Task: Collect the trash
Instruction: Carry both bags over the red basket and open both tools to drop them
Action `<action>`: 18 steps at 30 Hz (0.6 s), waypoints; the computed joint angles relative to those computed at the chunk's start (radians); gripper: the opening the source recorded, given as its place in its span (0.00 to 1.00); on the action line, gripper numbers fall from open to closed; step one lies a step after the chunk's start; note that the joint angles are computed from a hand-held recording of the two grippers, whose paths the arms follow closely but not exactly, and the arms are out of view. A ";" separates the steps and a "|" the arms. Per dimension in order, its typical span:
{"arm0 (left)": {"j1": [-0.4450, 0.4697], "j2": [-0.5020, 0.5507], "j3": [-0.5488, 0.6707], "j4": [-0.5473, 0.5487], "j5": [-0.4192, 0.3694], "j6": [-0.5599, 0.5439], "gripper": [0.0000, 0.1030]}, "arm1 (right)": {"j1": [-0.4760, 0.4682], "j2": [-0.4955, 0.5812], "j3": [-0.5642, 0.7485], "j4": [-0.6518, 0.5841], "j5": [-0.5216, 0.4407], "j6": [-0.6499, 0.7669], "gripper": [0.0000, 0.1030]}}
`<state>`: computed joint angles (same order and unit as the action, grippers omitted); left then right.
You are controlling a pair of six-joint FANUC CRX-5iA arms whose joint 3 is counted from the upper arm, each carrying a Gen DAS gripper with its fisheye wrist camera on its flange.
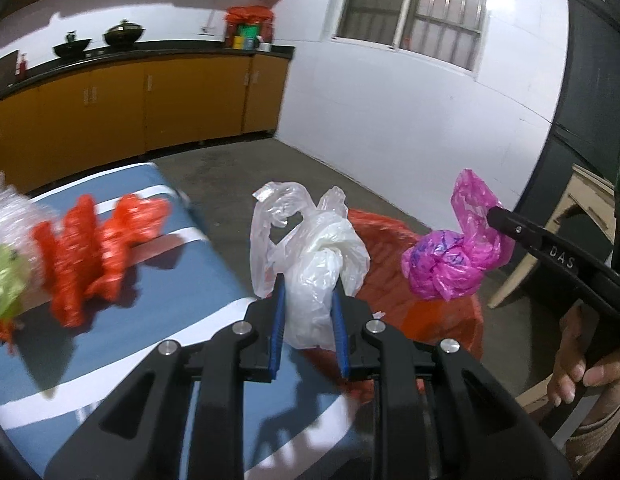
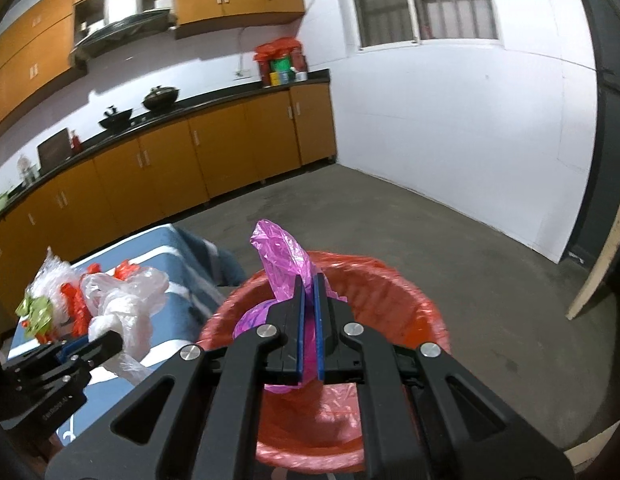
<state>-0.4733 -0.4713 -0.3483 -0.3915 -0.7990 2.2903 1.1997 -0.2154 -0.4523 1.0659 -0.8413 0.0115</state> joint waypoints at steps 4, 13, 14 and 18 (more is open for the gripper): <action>0.031 0.060 0.007 0.072 0.062 -0.075 0.21 | -0.020 -0.007 -0.012 0.004 0.002 -0.017 0.05; 0.053 0.154 0.018 0.167 0.133 -0.167 0.21 | -0.056 -0.004 -0.018 -0.005 0.030 -0.031 0.05; 0.053 0.160 0.017 0.173 0.138 -0.173 0.21 | -0.058 -0.002 -0.015 -0.006 0.032 -0.031 0.05; 0.064 0.180 0.015 0.206 0.156 -0.206 0.22 | -0.072 0.002 -0.014 -0.009 0.043 -0.038 0.05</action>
